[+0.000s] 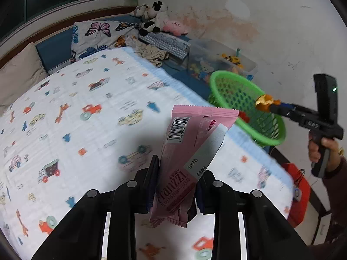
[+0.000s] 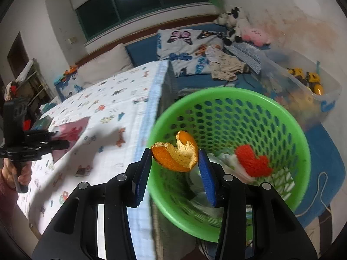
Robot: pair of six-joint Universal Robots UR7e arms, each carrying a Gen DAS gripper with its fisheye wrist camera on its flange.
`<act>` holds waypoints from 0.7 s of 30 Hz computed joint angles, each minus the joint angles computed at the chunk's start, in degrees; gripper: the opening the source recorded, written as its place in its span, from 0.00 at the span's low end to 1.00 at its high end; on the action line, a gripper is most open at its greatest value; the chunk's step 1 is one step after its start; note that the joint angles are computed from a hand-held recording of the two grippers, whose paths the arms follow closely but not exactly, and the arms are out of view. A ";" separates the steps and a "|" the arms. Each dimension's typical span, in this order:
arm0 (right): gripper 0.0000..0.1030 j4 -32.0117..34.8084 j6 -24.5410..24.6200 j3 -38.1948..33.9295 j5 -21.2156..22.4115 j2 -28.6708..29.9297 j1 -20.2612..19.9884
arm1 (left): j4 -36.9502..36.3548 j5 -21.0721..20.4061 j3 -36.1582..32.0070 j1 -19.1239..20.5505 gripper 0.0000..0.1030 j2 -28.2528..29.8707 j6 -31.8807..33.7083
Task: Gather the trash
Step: 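Release the orange peel into the basket with the right tool while the left lifts the package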
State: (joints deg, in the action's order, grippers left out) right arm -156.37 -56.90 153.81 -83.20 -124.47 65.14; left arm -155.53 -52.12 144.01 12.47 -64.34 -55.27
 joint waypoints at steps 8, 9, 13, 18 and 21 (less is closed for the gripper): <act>0.46 -0.59 0.15 -1.42 0.81 -0.21 -4.52 | -4.85 -0.57 -4.41 0.48 0.28 4.71 3.54; 0.46 -0.61 0.15 -1.52 0.95 -0.19 -4.85 | -5.26 -0.62 -4.85 0.60 0.28 5.15 3.90; 0.55 -0.19 0.12 -1.95 2.33 -0.87 -6.95 | -8.30 -1.52 -7.74 1.42 0.28 8.53 6.32; 0.58 2.03 -0.94 -2.42 4.33 -3.10 -9.45 | -11.33 -3.04 -11.44 2.62 0.28 12.70 9.19; 0.59 4.31 -1.63 -2.79 5.92 -4.87 -11.14 | -12.59 -3.96 -14.21 3.50 0.28 15.65 10.76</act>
State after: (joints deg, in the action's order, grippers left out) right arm -152.06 -58.53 151.02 -77.28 -129.34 54.01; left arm -168.12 -56.07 129.80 15.97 -48.69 -44.51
